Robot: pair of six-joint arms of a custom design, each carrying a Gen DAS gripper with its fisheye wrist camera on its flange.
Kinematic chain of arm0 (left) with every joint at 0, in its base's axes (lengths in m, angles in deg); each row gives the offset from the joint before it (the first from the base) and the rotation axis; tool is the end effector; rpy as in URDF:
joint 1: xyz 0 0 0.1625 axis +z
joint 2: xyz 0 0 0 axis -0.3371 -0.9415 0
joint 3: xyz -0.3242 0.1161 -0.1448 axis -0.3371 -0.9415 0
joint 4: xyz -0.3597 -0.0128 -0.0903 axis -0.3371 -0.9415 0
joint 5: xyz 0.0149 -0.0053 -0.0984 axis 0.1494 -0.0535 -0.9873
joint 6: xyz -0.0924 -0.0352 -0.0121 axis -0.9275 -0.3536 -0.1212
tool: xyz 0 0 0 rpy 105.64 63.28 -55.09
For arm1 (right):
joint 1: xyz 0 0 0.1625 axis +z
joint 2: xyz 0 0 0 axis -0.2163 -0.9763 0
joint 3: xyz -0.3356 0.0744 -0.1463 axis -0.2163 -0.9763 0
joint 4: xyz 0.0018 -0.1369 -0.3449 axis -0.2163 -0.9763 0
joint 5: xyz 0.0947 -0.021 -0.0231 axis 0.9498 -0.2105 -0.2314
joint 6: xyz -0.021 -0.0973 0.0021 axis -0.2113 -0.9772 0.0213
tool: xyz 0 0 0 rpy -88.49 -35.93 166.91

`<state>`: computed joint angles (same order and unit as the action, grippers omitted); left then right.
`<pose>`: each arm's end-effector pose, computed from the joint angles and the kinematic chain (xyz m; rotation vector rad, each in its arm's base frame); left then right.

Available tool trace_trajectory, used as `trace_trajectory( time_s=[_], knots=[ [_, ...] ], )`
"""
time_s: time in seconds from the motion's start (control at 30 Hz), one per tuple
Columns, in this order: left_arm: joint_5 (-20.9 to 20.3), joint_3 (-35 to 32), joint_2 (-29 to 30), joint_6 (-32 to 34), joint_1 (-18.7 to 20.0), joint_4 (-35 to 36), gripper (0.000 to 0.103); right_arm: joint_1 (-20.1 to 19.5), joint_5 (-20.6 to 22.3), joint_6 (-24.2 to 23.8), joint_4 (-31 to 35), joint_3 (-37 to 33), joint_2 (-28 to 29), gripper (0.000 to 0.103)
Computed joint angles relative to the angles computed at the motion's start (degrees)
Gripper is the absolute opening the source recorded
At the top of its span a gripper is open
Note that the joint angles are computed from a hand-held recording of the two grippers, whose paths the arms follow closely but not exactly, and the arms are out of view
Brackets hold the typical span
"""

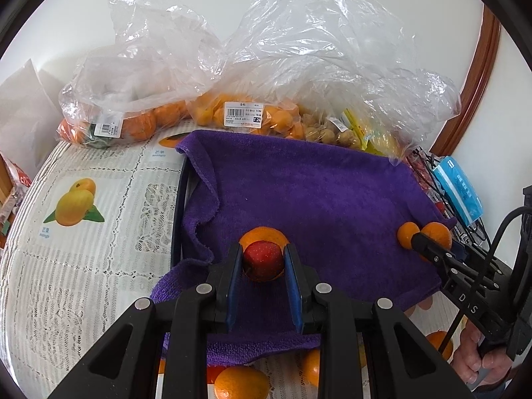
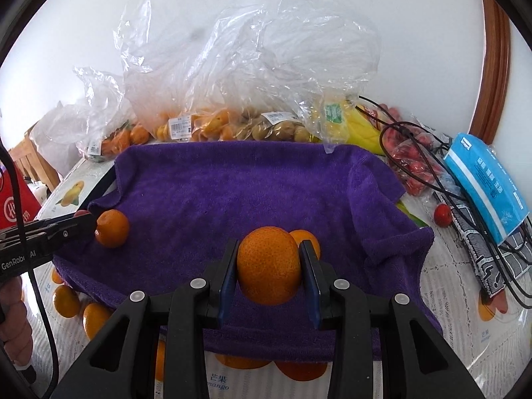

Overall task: Organize fruits
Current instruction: 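Lift the red fruit and large orange and carry both over the purple towel, then lower the red fruit and open the left tool while the right releases its orange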

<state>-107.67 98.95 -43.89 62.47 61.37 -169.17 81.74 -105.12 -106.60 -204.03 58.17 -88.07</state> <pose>-0.3125 -0.5275 -0.0846 0.8399 2.5545 -0.6747 -0.0537 -0.4386 0.2417 0.1378 -2.1123 1.0642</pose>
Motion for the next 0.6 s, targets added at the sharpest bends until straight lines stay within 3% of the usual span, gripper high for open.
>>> trace_trajectory(
  time_s=[0.17, 0.6],
  knots=[
    [0.08, -0.34, 0.2, -0.21, -0.03, 0.66, 0.024, 0.47, -2.56, -0.33, -0.96, -0.93, 1.0, 0.036],
    [0.43, -0.29, 0.62, 0.18, -0.19, 0.32, 0.024, 0.85, -4.29, -0.9, -0.33, -1.68, 1.95, 0.036]
  ],
)
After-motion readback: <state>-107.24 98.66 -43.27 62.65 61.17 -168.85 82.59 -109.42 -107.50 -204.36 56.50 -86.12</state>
